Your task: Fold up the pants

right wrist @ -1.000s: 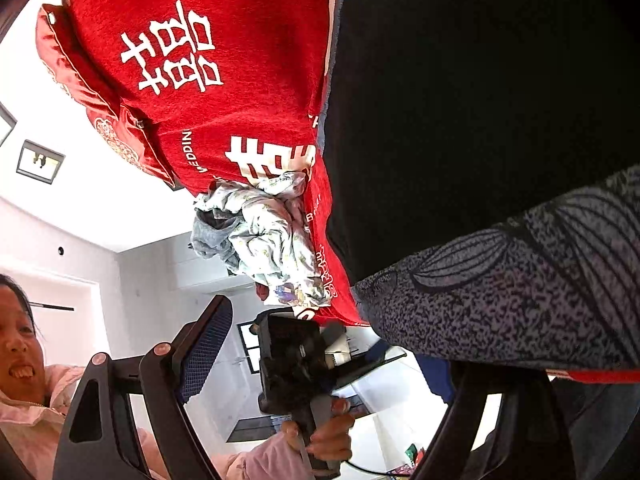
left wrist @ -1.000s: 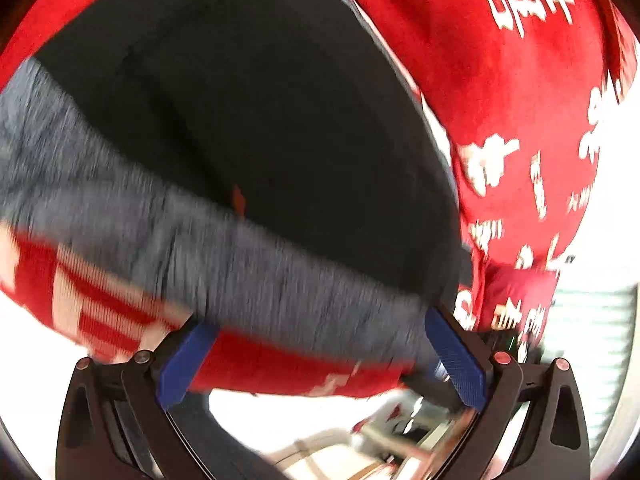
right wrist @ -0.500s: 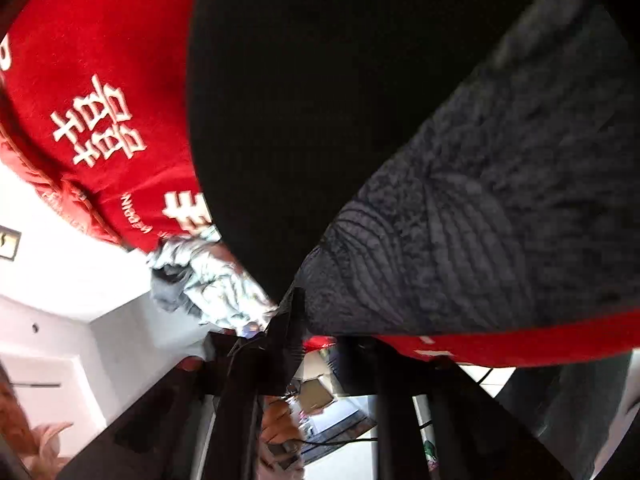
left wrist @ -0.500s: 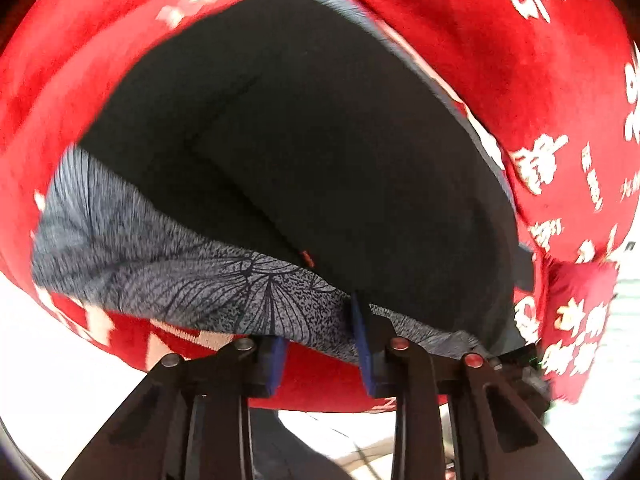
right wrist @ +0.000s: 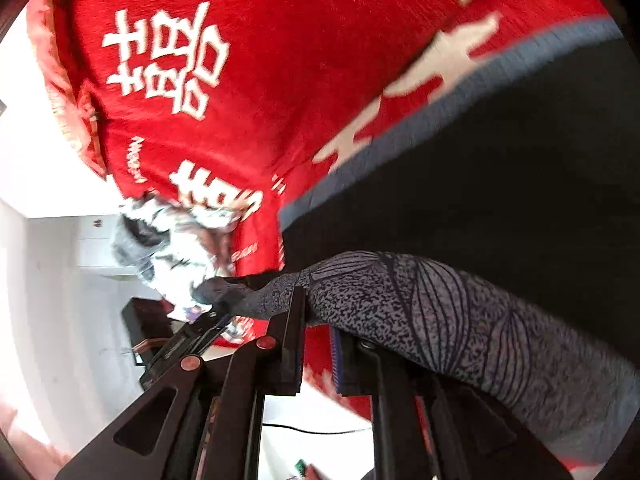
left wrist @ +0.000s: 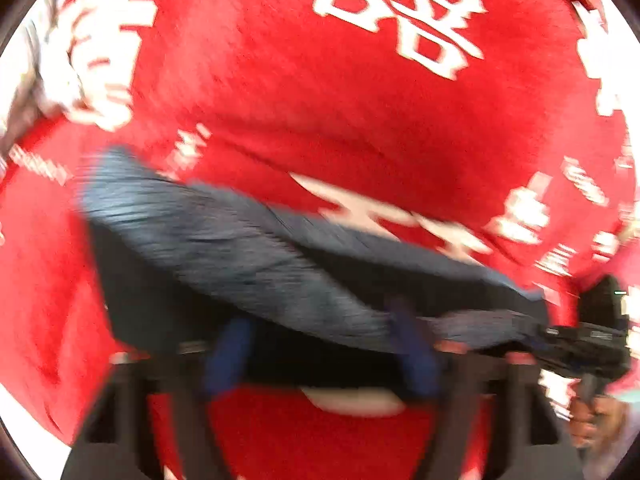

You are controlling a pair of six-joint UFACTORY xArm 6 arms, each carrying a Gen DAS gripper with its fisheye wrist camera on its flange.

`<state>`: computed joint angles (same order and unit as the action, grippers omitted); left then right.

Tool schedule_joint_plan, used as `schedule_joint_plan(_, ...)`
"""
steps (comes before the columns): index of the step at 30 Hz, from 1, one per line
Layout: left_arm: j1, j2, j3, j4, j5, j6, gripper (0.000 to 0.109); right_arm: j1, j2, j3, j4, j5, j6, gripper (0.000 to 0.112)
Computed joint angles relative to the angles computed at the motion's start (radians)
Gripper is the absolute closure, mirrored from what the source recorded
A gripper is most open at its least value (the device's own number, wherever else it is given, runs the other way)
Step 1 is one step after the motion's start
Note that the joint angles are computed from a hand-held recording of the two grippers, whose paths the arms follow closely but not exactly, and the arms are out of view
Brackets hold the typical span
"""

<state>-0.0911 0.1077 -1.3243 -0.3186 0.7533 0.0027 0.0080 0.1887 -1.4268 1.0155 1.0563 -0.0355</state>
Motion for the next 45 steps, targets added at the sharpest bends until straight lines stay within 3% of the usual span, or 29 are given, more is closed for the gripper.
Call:
schedule_joint_plan(1, 0.004, 0.055, -0.037, 0.022, -0.013, -0.011, 0.024, 0.003, 0.048, -0.028, -0.012, -0.02, 0.003, 0.098)
schedule_joint_plan(3, 0.014, 0.167, -0.134, 0.081, 0.047, -0.047, 0.024, 0.012, 0.142, -0.099, -0.034, -0.05, 0.039, 0.096)
schedule_joint_plan(4, 0.016, 0.195, -0.159, 0.133, 0.077, -0.082, 0.024, 0.013, 0.194, -0.136, -0.056, -0.056, 0.066, 0.091)
schedule_joint_plan(5, 0.021, 0.213, -0.177, 0.143, 0.102, -0.088, 0.024, 0.018, 0.221, -0.149, -0.09, -0.056, 0.103, 0.073)
schedule_joint_plan(7, 0.027, 0.208, -0.172, 0.124, 0.109, -0.048, 0.024, 0.041, 0.24, -0.164, -0.153, -0.066, 0.173, 0.062)
schedule_joint_plan(12, 0.0, 0.223, -0.186, 0.172, 0.138, 0.071, 0.024, 0.118, 0.162, -0.158, -0.273, -0.087, 0.103, 0.062)
schedule_joint_plan(14, -0.019, 0.292, -0.253, 0.207, 0.181, 0.061, 0.024, 0.135, 0.217, -0.237, -0.317, -0.024, 0.108, 0.062)
schedule_joint_plan(16, -0.036, 0.332, -0.276, 0.288, 0.173, 0.005, 0.018, 0.15, 0.32, -0.358, -0.455, 0.051, 0.194, 0.062)
schedule_joint_plan(18, -0.042, 0.334, -0.279, 0.311, 0.175, 0.0, 0.018, 0.146, 0.354, -0.379, -0.488, 0.031, 0.249, 0.066)
schedule_joint_plan(21, -0.048, 0.305, -0.262, 0.296, 0.203, 0.06, 0.018, 0.116, 0.241, -0.246, -0.377, -0.067, 0.226, 0.064)
schedule_joint_plan(24, -0.064, 0.251, -0.23, 0.223, 0.237, 0.148, 0.018, 0.07, 0.038, -0.039, -0.325, -0.115, 0.179, 0.054)
schedule_joint_plan(27, -0.113, 0.178, -0.191, 0.113, 0.267, 0.256, 0.018, -0.002, -0.197, 0.194, -0.39, -0.123, 0.269, 0.048)
schedule_joint_plan(30, -0.179, 0.177, -0.225, -0.056, 0.367, 0.34, 0.018, -0.127, -0.448, 0.424, -0.475, -0.065, 0.389, 0.046)
schedule_joint_plan(33, -0.27, 0.232, -0.289, -0.181, 0.461, 0.328, 0.018, -0.271, -0.667, 0.597, -0.557, 0.075, 0.469, 0.043)
schedule_joint_plan(35, -0.329, 0.253, -0.301, -0.214, 0.456, 0.307, 0.018, -0.372, -0.777, 0.673, -0.59, 0.183, 0.464, 0.043)
schedule_joint_plan(37, -0.386, 0.283, -0.321, -0.234, 0.46, 0.266, 0.018, -0.466, -0.863, 0.752, -0.594, 0.269, 0.434, 0.043)
schedule_joint_plan(41, -0.454, 0.334, -0.359, -0.247, 0.485, 0.221, 0.018, -0.701, -0.932, 0.864, -0.544, 0.401, 0.243, 0.043)
schedule_joint_plan(45, -0.505, 0.389, -0.413, -0.238, 0.5, 0.171, 0.018, -0.845, -0.876, 0.937, -0.423, 0.42, 0.049, 0.043)
